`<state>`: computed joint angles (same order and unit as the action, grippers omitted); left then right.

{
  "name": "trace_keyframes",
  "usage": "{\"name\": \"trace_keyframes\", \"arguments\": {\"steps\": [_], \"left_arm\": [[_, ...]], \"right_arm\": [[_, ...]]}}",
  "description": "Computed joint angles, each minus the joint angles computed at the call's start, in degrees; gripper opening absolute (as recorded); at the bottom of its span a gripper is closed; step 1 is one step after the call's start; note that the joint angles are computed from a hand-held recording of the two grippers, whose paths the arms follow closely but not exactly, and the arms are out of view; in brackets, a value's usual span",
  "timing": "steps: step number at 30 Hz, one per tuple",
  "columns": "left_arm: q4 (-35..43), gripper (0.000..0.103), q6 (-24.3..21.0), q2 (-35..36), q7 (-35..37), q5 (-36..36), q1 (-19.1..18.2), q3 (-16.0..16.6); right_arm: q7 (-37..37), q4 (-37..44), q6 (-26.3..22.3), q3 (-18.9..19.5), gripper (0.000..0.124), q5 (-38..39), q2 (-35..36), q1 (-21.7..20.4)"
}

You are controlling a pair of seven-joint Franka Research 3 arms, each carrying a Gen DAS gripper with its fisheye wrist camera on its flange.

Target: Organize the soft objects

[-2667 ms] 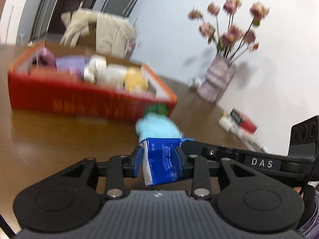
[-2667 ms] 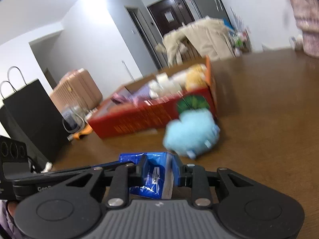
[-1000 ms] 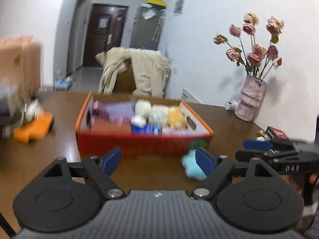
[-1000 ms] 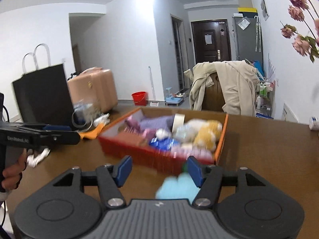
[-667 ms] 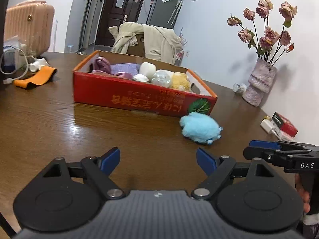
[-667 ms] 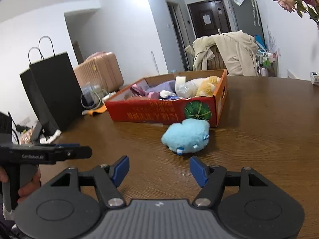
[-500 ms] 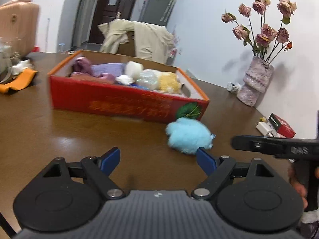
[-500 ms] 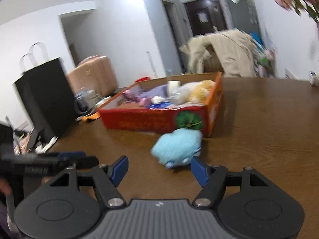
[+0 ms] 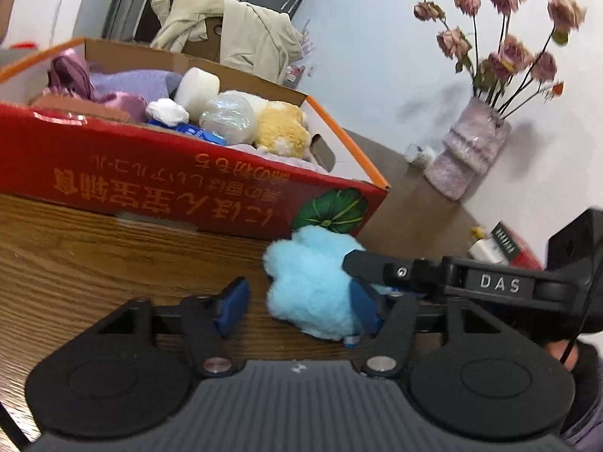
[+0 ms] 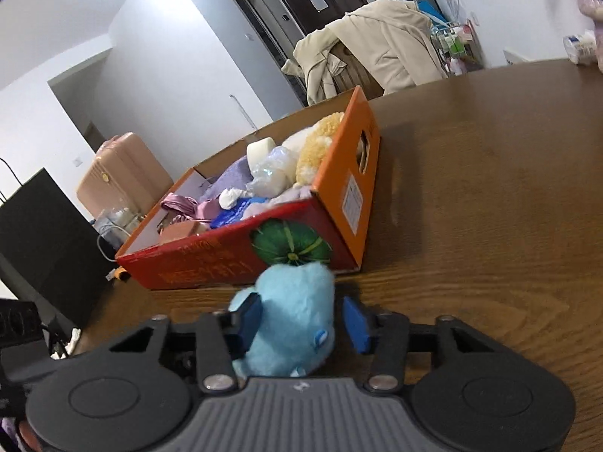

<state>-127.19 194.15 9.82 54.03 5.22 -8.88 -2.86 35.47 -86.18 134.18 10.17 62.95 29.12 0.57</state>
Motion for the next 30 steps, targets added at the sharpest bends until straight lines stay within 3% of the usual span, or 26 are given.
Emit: {"name": "trace_keyframes", "arguments": {"steps": [3,4,12,19,22,25,30], "left_arm": [[0.1,0.044,1.5,0.8,-6.4,7.7,9.4,-8.1],[0.2,0.043,2.0,1.0,-8.3,10.0,11.0,-9.2],[0.0,0.042,2.5,0.7,-9.7,11.4,7.9,-5.7],[-0.4,0.039,2.5,0.2,-0.9,2.3,-0.9,1.0],[-2.4,0.038,3.8,-1.8,5.9,-6.9,-6.8,4.8],[-7.7,0.038,6.8,-7.1,8.7,-10.8,-7.0,3.3],[-18.0,0.038,10.1,-17.0,8.3,-10.2,-3.2,-1.0]], "right_arm": [[-1.3,-1.1,-0.2,0.3,0.036,1.3,-0.6,-0.5],[-1.9,-1.2,-0.1,0.4,0.036,1.8,-0.6,-0.6],[-1.2,-0.5,-1.7,0.3,0.035,3.3,0.3,-1.0],[-2.0,-0.8,-1.7,0.3,0.033,3.9,0.1,-1.1],[-4.3,-3.0,-1.0,0.5,0.032,5.2,-1.9,-1.2],[-7.5,-9.6,0.1,0.6,0.032,10.1,-8.1,-1.4],[-15.3,-25.0,1.9,-1.0,0.032,21.3,-21.3,0.8]]}}
